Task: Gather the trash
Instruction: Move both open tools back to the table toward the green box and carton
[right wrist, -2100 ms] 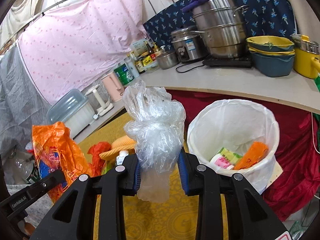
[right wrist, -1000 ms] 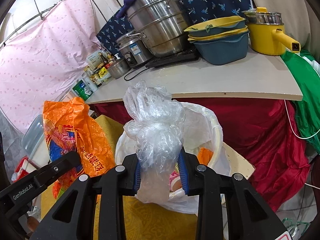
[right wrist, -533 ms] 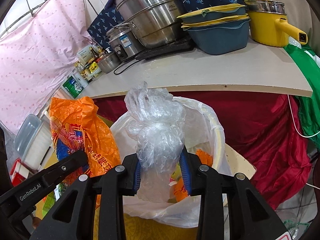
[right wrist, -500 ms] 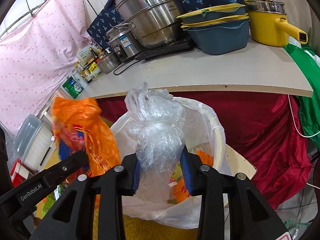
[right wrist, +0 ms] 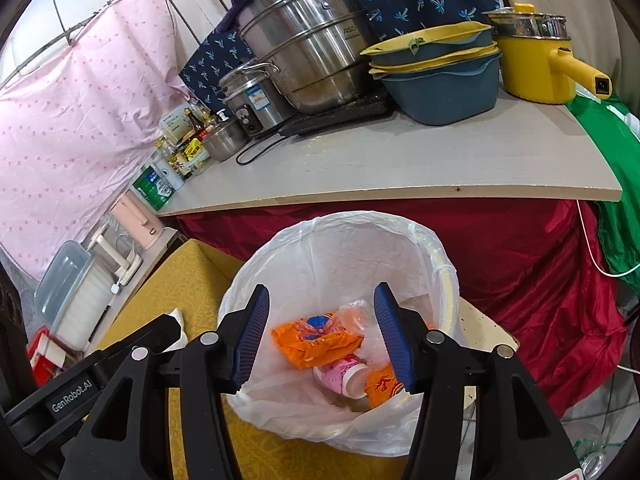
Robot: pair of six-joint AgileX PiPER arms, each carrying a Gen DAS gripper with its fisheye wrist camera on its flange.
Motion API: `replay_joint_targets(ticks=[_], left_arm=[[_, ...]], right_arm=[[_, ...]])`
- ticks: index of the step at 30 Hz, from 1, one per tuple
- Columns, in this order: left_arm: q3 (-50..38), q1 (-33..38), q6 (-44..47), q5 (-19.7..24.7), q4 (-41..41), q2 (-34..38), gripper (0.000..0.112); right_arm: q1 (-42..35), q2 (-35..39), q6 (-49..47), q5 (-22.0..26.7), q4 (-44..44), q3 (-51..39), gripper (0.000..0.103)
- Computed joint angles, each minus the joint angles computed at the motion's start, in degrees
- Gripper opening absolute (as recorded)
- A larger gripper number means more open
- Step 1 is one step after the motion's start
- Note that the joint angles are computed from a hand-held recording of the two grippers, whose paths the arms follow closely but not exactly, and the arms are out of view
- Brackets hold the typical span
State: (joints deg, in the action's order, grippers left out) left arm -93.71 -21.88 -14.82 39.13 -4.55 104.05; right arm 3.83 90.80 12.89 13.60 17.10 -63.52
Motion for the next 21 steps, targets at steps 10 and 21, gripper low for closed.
replay_joint_targets(ticks=[10, 21], left_arm=[[8.1, 2.2, -6.3, 0.0, 6.7, -10.2, 0.07], [17.7, 10.2, -6.8, 1.2, 5.9, -20.4, 0.073]], right_arm=[[5.3, -5.7, 12.2, 1.3, -11.7, 1.0, 0.057], [15.1, -8.0, 26.5, 3.5, -25.5, 0.4, 0.057]])
